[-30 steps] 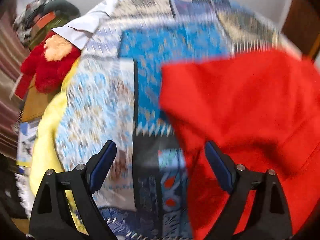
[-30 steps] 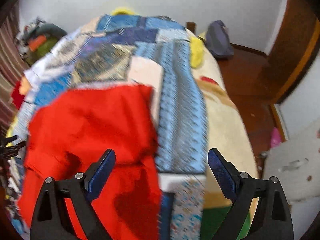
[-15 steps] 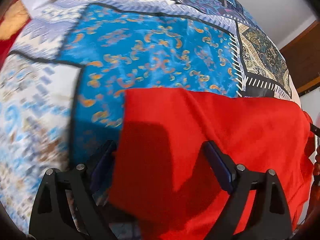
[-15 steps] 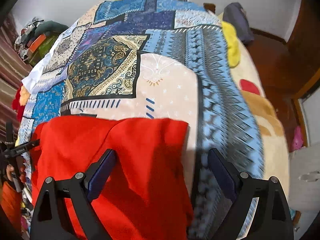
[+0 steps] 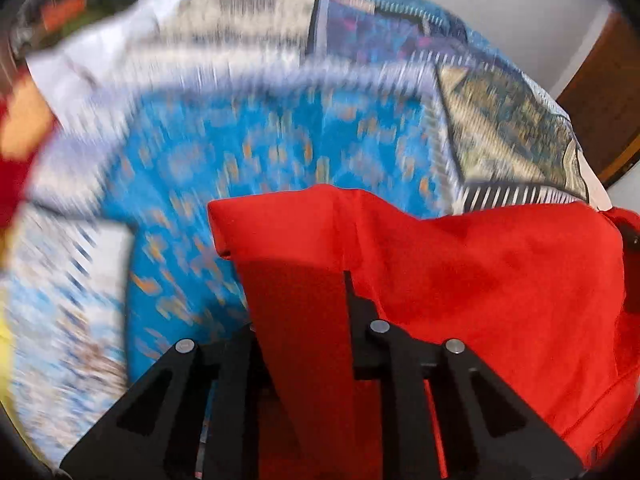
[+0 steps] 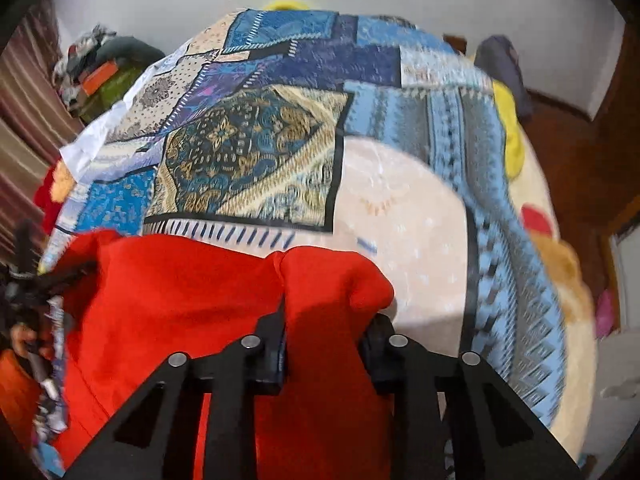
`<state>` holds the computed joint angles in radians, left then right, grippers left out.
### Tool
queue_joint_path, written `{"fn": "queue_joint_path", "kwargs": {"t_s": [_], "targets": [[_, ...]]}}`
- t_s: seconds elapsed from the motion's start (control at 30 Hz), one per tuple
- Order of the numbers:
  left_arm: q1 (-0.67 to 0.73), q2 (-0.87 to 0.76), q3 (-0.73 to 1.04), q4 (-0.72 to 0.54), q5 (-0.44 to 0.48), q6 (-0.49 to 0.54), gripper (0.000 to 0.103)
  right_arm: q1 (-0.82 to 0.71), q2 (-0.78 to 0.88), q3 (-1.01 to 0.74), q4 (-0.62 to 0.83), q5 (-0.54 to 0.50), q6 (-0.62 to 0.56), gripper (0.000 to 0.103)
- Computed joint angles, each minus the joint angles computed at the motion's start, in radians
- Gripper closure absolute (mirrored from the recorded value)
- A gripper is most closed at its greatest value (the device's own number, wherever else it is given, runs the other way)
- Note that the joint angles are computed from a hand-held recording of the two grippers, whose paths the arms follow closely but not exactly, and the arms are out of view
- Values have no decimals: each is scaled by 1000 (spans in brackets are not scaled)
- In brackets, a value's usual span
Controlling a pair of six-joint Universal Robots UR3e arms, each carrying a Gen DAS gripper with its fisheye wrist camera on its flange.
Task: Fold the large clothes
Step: 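Lower the folded jacket onto the bed and open both grippers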
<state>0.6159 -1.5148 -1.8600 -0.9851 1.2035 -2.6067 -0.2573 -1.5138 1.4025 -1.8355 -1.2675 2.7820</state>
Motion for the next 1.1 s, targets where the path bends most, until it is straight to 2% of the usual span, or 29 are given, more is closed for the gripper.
{"fn": "queue_joint_path", "kwargs": {"t_s": [0.1, 0.2, 0.33, 0.43, 0.47, 0.5, 0.53, 0.57, 0.6, 0.63, 0.7, 0.77, 0.8, 0.9, 0.97, 1.03, 1.1], "targets": [[18, 25, 71, 1, -68, -32, 88, 68, 77, -83, -39, -80, 12, 81], [3, -58, 235, -13, -95, -75, 88, 108, 189, -224, -50, -114, 46, 81], [-43, -235, 428, 17, -27, -120, 87, 151, 387, -499, -31, -128, 123, 81], [-79, -384, 536, 49, 67, -136, 87, 205, 545, -701, -24, -202, 138, 79], [-89, -443, 582, 46, 92, -144, 86, 221, 594, -761, -16, -228, 133, 77], [-97, -495, 627, 36, 112, -156, 86, 231, 618, -786, -24, -249, 131, 69], [-106, -546, 666, 30, 135, -169, 86, 246, 633, -793, -46, -290, 130, 51], [-115, -585, 691, 33, 164, -181, 85, 273, 645, -781, -98, -377, 133, 37], [-123, -621, 711, 42, 185, -190, 82, 285, 640, -747, -154, -431, 131, 14], [-124, -641, 717, 53, 190, -190, 80, 301, 626, -674, -259, -497, 111, 8], [-128, -653, 701, 87, 203, -203, 70, 277, 602, -624, -288, -454, 80, 8], [-122, -633, 664, 117, 195, -203, 67, 241, 579, -620, -243, -390, 85, 8], [-119, -614, 641, 125, 196, -198, 63, 235, 566, -613, -234, -378, 83, 8], [-97, -539, 591, 75, 194, -159, 60, 233, 481, -530, -268, -398, 57, 8], [-67, -450, 526, 56, 163, -132, 60, 228, 383, -444, -297, -387, 44, 8], [-34, -336, 429, 67, 130, -86, 58, 197, 284, -392, -267, -311, 40, 7], [7, -202, 335, 52, 89, -23, 48, 160, 185, -368, -185, -226, 43, 7]]}}
